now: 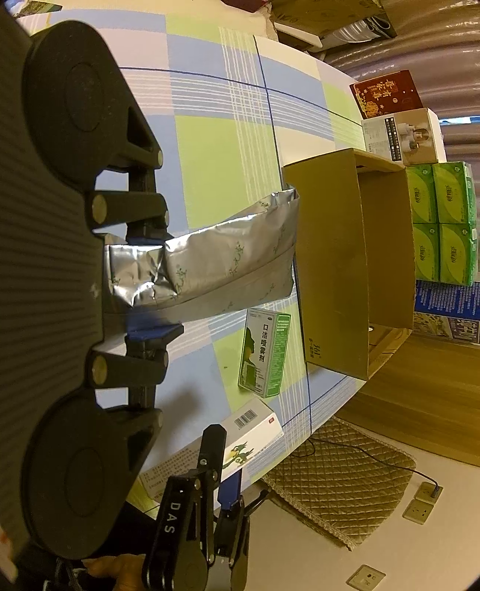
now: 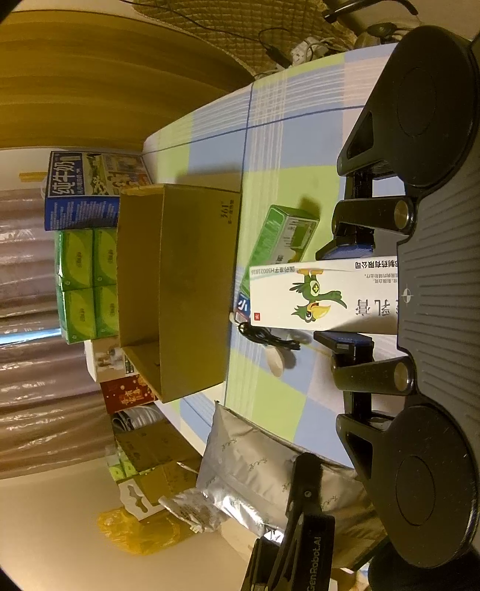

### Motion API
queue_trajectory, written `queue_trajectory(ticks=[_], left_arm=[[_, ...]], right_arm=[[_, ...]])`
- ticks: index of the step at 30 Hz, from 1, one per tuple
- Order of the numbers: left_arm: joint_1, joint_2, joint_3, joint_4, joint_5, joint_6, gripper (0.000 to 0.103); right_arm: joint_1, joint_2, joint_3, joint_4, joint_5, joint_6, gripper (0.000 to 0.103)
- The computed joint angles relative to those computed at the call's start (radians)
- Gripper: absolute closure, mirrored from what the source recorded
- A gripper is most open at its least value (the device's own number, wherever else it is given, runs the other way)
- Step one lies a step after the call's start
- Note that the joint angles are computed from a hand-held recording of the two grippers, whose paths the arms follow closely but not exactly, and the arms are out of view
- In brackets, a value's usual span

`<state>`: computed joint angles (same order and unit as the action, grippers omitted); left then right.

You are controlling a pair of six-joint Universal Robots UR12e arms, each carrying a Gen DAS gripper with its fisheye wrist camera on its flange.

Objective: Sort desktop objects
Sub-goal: 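Carry the foil bag and white box over the cardboard box with both grippers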

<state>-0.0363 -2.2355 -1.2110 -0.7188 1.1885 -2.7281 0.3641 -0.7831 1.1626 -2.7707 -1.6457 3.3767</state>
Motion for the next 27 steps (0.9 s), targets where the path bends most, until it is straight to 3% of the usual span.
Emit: queue_trajectory(ticks=[13,27], left_arm=[[0.0,-0.026,0.054,-0.021,-0.025,-0.007,0.069],[-0.014,-0.107,0.221,-0.09,-0.032,0.006,0.069]], right_arm=[[-0.009,0.023,-0.063,0.028,-0.002,-0.026,0.068],[-0.028,0.093,-0.234,0.076,0.017,-0.071,0.068]])
